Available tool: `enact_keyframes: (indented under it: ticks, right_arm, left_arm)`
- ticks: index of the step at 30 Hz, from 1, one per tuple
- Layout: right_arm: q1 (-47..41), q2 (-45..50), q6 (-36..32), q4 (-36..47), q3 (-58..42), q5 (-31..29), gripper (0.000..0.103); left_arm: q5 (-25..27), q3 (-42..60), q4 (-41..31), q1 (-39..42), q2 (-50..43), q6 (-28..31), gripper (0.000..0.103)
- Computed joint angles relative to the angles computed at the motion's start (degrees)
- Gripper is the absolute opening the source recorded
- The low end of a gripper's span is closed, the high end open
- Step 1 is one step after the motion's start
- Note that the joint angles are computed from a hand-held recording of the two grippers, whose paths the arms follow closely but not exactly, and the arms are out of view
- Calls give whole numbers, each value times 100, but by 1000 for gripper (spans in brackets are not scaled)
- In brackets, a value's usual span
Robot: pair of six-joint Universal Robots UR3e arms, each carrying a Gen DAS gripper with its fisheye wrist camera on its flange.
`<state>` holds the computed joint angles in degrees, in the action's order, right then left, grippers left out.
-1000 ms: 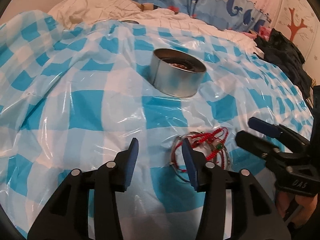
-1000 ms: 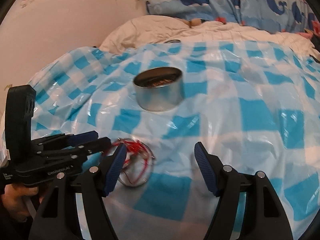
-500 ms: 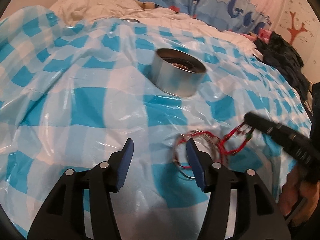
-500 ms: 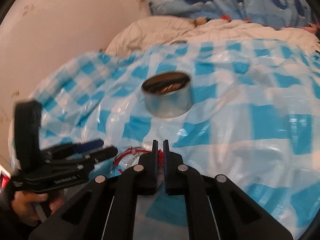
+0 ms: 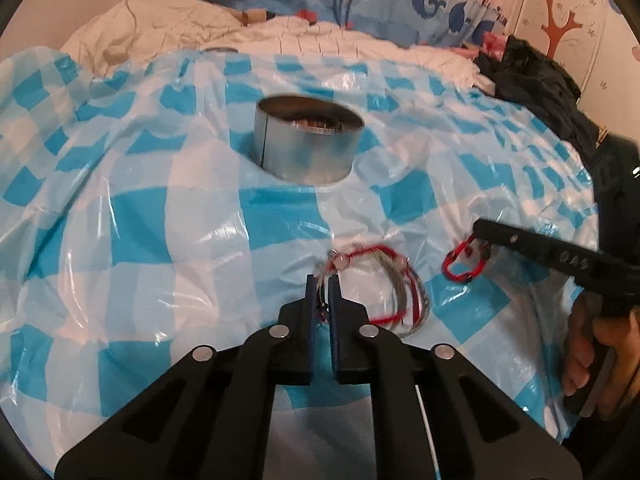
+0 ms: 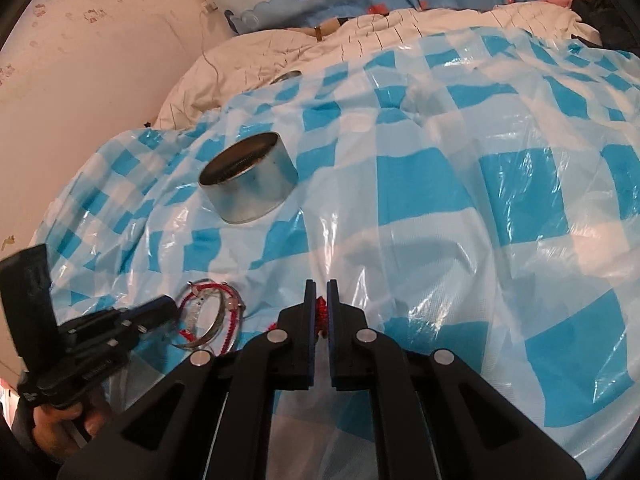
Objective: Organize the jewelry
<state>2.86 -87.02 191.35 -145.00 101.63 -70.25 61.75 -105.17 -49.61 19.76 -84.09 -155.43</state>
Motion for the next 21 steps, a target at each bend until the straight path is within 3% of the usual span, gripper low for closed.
enact_keyframes:
  ticks: [9, 11, 13, 14, 15, 17, 21]
  right_arm:
    - [-40, -66, -13, -361, 170, 191, 6]
    - [37, -37, -55, -334, 92, 127, 6]
    - [123, 35, -112, -138, -50, 22, 18]
    - [167, 54, -93, -104, -85, -66, 39]
    - [188, 34, -61, -167, -57, -121, 50]
    - [223, 13, -88, -177, -82, -181, 50]
    - [355, 113, -184, 98, -255, -435, 50]
  left_arm:
    - [-1021, -217, 234, 662, 450, -39, 0]
    - [-768, -37, 200, 559, 294, -76, 0]
    - [-529, 128, 61, 489, 76, -172, 0]
    - [-494, 262, -209, 468, -44, -100, 0]
    - [-445, 389, -432, 437, -153, -40, 0]
    - [-339, 409, -518, 384, -224, -30, 2]
    - [-76, 406, -533, 202, -311, 20, 23]
